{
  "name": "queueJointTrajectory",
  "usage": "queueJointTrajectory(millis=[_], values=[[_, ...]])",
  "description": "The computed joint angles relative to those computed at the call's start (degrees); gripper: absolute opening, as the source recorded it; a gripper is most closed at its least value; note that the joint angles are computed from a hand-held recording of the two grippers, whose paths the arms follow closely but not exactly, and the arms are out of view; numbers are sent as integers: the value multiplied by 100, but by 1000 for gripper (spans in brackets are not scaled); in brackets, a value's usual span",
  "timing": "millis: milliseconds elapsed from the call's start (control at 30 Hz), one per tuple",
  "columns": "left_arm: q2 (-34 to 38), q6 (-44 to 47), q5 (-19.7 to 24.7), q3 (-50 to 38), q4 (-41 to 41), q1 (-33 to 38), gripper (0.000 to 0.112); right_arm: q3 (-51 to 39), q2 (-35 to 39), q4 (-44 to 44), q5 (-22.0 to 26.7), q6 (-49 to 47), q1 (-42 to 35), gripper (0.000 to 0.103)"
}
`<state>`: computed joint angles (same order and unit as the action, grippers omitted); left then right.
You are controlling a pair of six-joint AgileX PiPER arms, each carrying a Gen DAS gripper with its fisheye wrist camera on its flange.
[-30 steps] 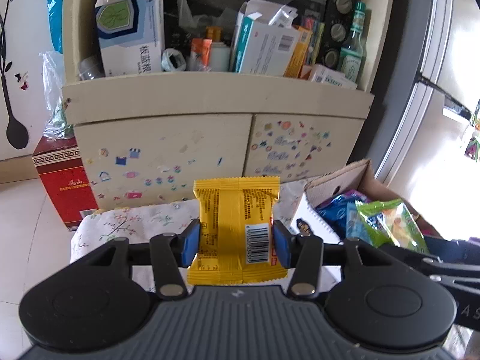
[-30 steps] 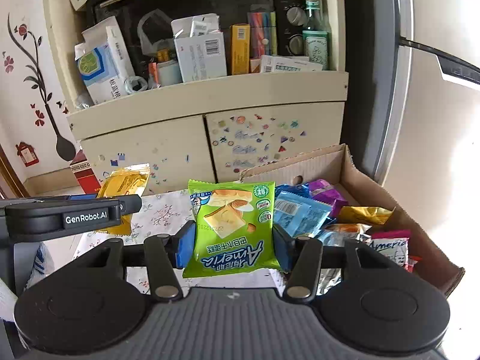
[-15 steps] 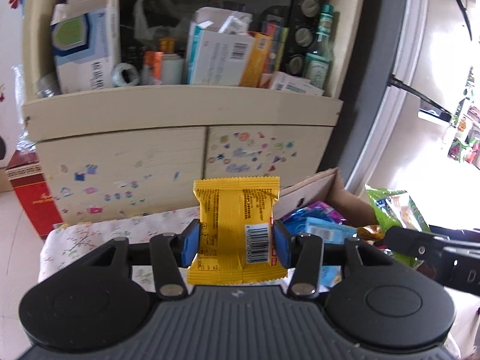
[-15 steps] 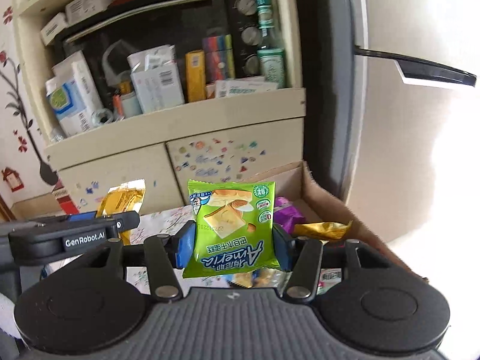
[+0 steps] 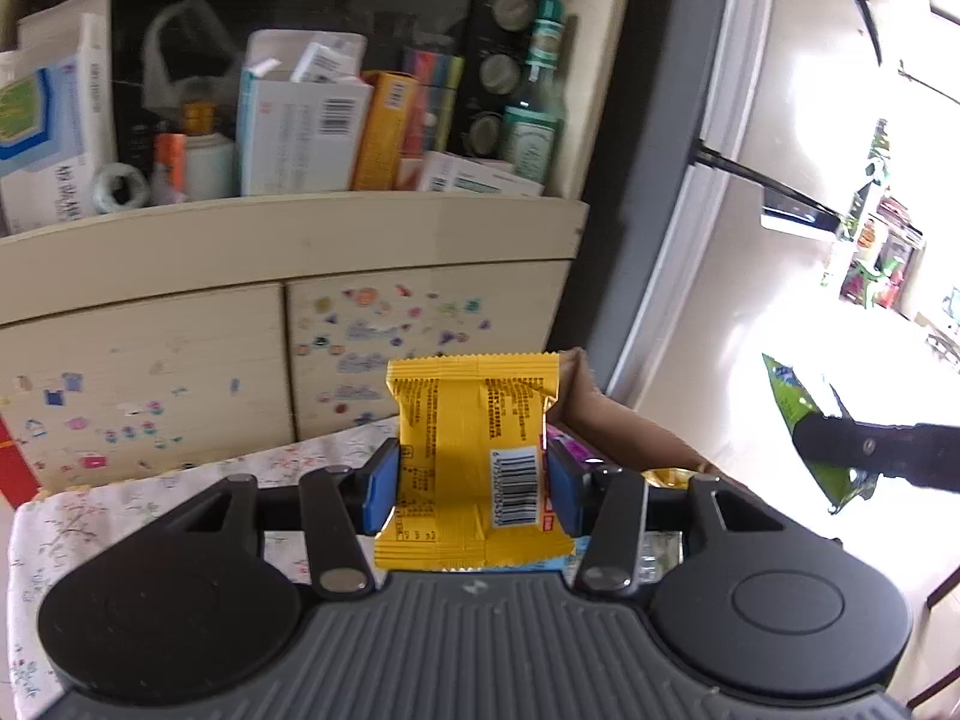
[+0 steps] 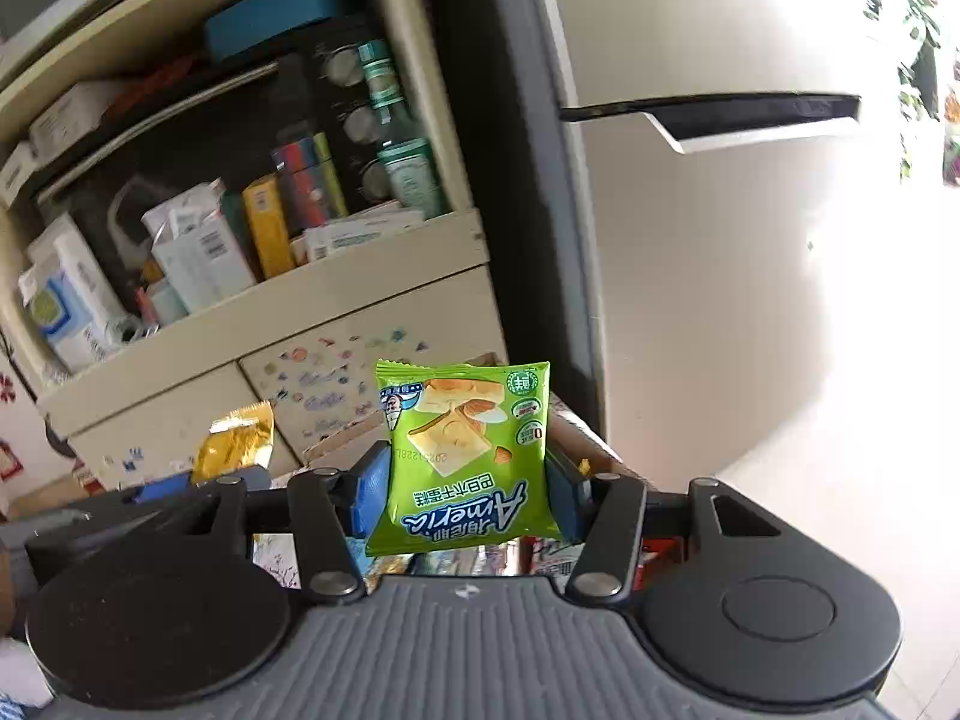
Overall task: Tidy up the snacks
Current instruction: 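Carry the yellow pack and green cracker pack with both tools over the box, then open both tools to drop the yellow and green packs into the box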
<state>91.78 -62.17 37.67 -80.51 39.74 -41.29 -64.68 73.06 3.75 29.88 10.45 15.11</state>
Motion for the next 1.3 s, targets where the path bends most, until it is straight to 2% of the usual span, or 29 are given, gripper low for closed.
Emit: queueJointTrajectory(millis=[233,567,633,700,733,833,900,1100,1300], values=[[431,310,-128,-387,-270,-147,49,-1,3,625,168,-319,-537,60],[1169,644,-387,-1032,-508,-316,51,-88,143,213,296,469,-565,60],[1310,605,-482,-1092,-472,-340,62,-151,247,44,335,707,-518,62],[1408,537,-321,-1190,-462,-408,89,-245,382,106,462,793,-542,68],[1430,498,-224,-1228,-420,-453,92,-267,418,176,515,821,-577,70],[1422,688,-40,-1300,-379,-549,94,-293,429,622,640,606,-752,77],[1432,659,324,-1450,-267,-641,100,-277,386,605,629,696,-767,83],[1449,1036,1199,-1905,-833,-707,102,-247,292,286,672,953,-710,89],[1353,890,1637,-1922,-743,-913,102,-203,182,325,722,884,-707,92]])
